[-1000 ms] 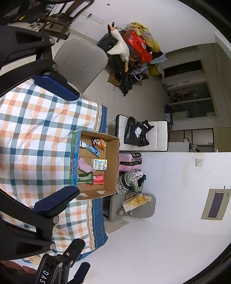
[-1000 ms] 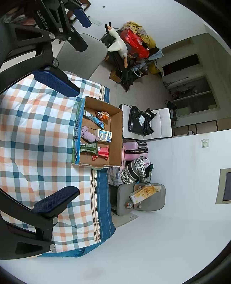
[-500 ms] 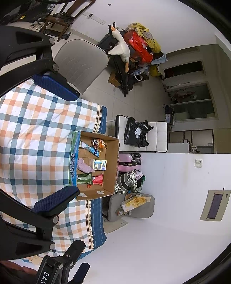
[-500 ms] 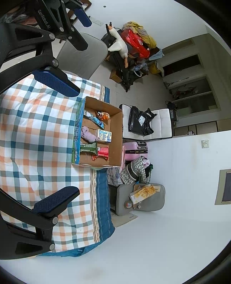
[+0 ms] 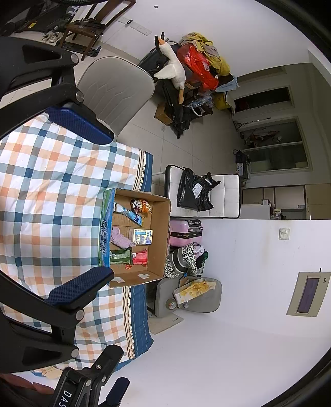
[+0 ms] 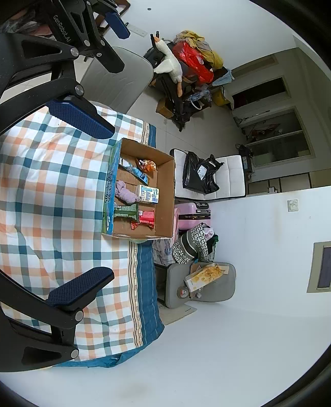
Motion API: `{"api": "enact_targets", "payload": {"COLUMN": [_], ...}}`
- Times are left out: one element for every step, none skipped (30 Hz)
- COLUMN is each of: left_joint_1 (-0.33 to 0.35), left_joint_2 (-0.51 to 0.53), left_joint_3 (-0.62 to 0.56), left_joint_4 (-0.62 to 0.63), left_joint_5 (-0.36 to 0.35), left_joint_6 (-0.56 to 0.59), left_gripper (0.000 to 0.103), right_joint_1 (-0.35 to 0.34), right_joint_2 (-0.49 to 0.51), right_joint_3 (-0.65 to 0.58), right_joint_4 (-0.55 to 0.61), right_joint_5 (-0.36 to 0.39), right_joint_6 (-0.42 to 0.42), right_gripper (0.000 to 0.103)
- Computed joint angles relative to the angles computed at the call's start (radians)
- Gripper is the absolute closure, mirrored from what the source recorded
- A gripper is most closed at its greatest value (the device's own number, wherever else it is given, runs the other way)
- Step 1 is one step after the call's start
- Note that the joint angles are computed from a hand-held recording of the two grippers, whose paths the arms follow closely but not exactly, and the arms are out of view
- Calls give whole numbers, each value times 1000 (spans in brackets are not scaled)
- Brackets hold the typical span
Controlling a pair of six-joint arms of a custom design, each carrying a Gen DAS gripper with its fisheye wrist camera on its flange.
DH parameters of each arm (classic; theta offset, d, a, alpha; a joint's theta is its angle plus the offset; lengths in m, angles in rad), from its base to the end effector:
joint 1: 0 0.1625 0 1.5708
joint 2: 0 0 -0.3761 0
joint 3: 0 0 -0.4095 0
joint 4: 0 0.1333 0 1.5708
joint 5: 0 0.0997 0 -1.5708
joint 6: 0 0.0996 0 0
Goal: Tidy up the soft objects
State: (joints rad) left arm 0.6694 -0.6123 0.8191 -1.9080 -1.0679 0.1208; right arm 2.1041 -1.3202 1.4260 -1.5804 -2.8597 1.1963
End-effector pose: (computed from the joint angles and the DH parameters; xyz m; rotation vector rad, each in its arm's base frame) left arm -0.5296 -0.6502 0.2210 1.2781 2.3715 -0.4259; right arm 0.3359 -0.4950 0.4465 -0.5833 -1.9173 1.0827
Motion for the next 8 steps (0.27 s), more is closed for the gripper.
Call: {"api": "enact_targets", "payload": {"left_joint_1": [0,1,0,0,0,1,1,2], "left_joint_2": [-1,1,-3,0,-1,3,3,7], "left_joint_3": [0,-2,2,-1,0,-7,-5,-13], "left_joint_4": [1,3,0,-1,2,3,-2,1], "left_joint_5": [0,-3,-1,0,-1,-1,1,3], "left_joint_6": [-1,0,-1,2,1,2,3,3], "left_gripper": [5,5,5,5,5,5,5,5], "right_joint_1": [0,-2,-1,0,0,-1,0,0], "right_joint_2": [0,0,-1,-1,0,0,-1,0], "right_joint_3": [0,0,1,1,0,0,2,2], "right_joint_4": [1,-5,-3,-1,-1,-3,-2,-1], "right_joint_5": [1,1,2,1,1,1,1,0], "right_joint_6": [2,-4,-3,0,-2,-5,-1,-1], "right_gripper": [1,1,1,1,1,1,1,1]}}
